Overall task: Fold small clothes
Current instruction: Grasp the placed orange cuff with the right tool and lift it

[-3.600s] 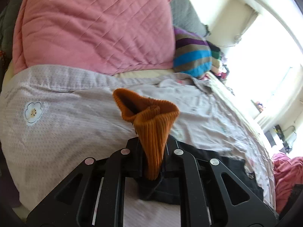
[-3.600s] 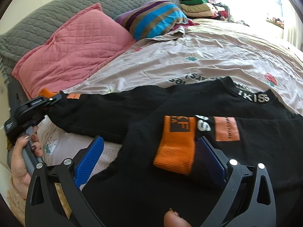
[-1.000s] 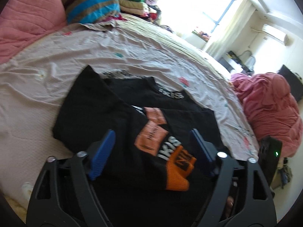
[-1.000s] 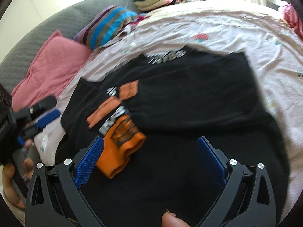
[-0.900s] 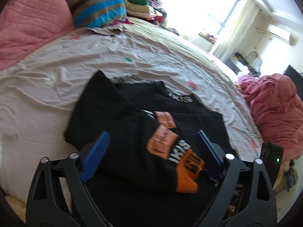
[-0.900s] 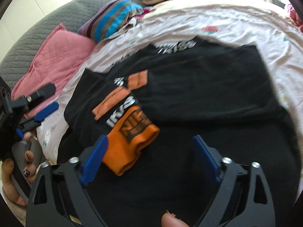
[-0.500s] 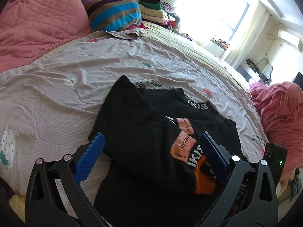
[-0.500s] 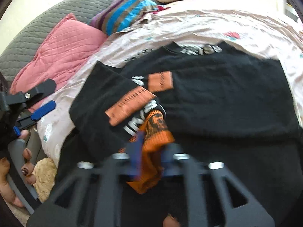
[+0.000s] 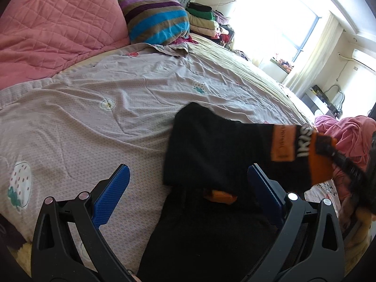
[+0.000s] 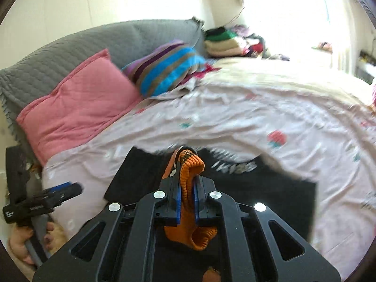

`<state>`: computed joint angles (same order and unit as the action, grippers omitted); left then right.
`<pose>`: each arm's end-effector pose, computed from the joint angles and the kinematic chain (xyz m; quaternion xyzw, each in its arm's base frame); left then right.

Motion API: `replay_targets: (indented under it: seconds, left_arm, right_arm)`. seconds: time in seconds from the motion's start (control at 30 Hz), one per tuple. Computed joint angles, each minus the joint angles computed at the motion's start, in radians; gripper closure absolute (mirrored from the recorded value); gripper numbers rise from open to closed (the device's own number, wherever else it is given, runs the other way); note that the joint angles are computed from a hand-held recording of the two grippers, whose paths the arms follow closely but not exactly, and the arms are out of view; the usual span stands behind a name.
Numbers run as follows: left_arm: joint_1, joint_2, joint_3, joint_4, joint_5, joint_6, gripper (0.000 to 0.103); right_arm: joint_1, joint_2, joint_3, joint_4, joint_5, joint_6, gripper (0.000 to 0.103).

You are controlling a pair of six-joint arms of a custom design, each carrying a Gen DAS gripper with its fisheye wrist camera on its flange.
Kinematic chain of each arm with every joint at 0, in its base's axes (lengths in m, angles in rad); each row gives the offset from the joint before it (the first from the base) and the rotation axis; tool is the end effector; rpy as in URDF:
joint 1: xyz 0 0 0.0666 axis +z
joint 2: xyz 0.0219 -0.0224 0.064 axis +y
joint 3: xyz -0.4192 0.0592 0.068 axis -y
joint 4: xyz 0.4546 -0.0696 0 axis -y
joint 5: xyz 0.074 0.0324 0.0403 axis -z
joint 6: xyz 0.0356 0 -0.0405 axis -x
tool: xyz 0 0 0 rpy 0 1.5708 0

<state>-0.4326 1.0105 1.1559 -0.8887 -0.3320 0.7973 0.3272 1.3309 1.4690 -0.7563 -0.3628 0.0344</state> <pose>0.3548 -0.1515 0.5147 -0.2291 0.8760 -0.1052 0.4112 0.4941 0.1806 0.5542 -0.2385 0.8450 0.2244 0.4228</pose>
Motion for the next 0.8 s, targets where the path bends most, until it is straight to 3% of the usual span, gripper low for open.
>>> replay_targets:
  seconds: [0.2,0.43,0.8]
  left_arm:
    - [-0.002,0.007,0.002,-0.006,0.0,-0.004,0.009]
    - [-0.008,0.029,0.014,-0.007,0.001,-0.022,0.009]
    - [-0.03,0.111,0.061,0.002,0.027,-0.073,0.009]
  right_arm:
    - [-0.055,0.016,-0.005,0.017,0.058,0.001,0.097]
    - [-0.107,0.013,-0.058,0.027,0.067,-0.025,0.097]
    - [-0.111,0.003,-0.11,0.036,0.108,-0.013,0.097]
